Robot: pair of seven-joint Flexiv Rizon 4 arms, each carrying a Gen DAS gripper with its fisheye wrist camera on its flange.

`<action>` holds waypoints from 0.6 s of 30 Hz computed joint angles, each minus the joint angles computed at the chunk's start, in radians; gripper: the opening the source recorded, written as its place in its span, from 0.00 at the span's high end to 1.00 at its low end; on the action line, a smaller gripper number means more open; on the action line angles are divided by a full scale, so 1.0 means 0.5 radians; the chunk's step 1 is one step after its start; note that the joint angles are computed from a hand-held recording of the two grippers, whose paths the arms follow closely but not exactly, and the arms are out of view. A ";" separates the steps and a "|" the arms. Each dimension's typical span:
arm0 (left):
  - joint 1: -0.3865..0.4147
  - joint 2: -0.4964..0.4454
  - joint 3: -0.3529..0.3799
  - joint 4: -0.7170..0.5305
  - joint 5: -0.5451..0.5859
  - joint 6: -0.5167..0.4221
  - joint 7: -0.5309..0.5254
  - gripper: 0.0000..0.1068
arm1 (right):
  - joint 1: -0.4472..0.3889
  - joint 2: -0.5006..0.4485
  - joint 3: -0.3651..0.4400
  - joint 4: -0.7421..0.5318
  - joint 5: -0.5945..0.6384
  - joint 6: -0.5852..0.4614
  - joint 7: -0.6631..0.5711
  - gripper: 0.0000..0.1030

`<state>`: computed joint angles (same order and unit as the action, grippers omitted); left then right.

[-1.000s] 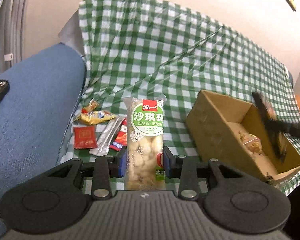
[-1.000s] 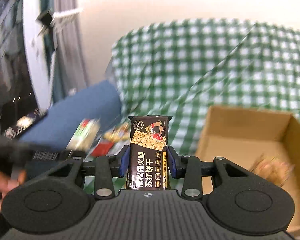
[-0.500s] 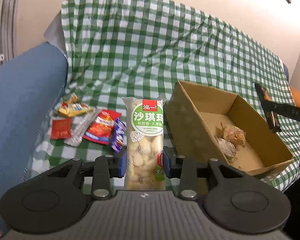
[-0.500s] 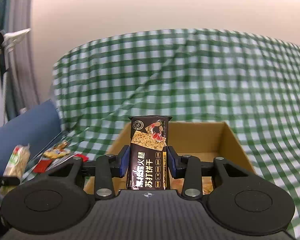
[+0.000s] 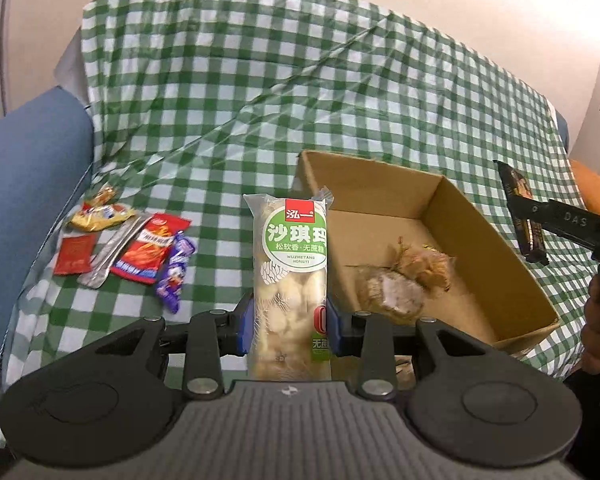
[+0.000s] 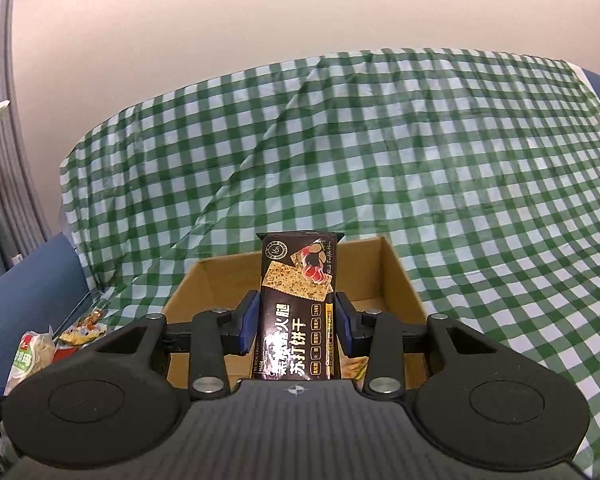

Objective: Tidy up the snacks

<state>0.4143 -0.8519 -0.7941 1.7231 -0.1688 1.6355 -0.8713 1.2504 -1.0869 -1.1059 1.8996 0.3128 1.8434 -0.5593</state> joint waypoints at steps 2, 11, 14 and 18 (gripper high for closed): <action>-0.048 0.016 0.030 -0.026 -0.012 -0.026 -0.009 0.63 | 0.004 -0.001 -0.016 0.003 -0.003 -0.032 0.008 0.60; -0.182 0.014 0.057 -0.126 -0.067 -0.042 -0.008 0.63 | -0.006 -0.055 -0.069 -0.008 -0.095 -0.117 0.089 0.60; -0.227 0.010 0.059 -0.167 -0.095 -0.069 -0.005 0.63 | -0.008 -0.054 -0.071 -0.007 -0.123 -0.136 0.109 0.60; -0.247 -0.016 -0.032 -0.215 -0.161 -0.125 0.017 0.63 | 0.002 -0.072 -0.092 0.000 -0.141 -0.148 0.138 0.60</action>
<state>0.2909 -0.8601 -0.8101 1.6154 -0.2493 1.5730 -0.8627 1.2514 -1.1227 -1.1521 1.8997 0.2421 1.7693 -0.4905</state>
